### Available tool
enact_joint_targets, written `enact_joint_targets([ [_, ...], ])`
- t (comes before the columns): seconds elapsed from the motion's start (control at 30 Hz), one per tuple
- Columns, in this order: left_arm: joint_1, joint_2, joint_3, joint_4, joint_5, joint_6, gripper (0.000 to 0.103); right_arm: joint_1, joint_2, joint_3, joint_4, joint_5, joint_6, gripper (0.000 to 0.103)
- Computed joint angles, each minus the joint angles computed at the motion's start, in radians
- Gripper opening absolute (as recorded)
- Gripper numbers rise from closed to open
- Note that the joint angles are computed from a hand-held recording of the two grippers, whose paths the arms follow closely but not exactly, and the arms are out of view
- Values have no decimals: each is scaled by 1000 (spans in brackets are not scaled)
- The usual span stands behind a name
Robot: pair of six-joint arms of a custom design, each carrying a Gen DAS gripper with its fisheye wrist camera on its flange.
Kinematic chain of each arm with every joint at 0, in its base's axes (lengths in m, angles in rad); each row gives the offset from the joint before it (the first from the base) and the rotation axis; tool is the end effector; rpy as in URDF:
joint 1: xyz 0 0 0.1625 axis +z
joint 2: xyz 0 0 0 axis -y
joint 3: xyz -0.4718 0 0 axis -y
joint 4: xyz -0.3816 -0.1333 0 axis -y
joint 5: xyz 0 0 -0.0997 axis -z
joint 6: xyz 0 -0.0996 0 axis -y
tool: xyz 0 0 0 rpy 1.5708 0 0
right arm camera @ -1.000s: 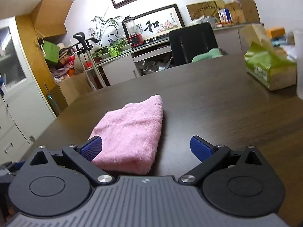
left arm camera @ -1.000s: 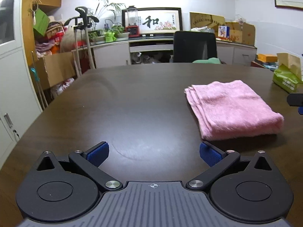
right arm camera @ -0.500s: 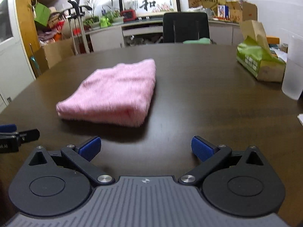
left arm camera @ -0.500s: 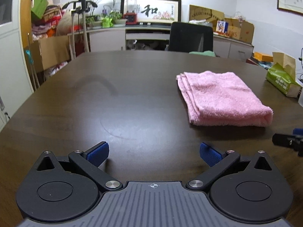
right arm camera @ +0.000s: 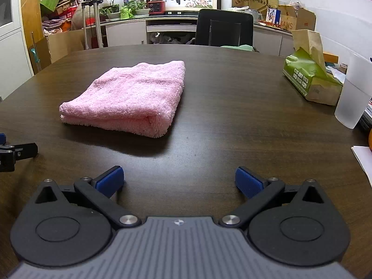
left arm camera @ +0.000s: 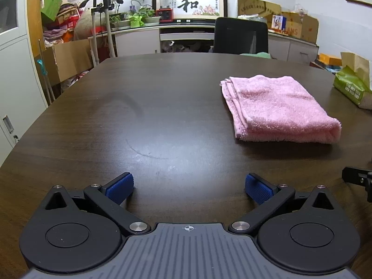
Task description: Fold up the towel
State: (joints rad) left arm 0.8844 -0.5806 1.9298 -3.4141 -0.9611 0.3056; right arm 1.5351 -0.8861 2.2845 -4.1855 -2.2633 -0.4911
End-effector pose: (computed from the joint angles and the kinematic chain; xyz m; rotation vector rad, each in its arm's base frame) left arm -0.2361 -0.5885 0.0244 1.0272 2.3200 -0.7770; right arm 0.0529 -0.4725 0.2189 -0.0368 -2.0050 1.1246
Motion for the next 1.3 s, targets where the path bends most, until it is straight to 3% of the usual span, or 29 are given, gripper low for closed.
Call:
enact_joint_targets([
  [0.43,-21,-2,29,-25,54,-47,103,-12,-11,-6,16,16,-4,103],
  [1.3,-15,-11,38,-28,46,-41,103,2,12,-7,-8,-5,7,103],
])
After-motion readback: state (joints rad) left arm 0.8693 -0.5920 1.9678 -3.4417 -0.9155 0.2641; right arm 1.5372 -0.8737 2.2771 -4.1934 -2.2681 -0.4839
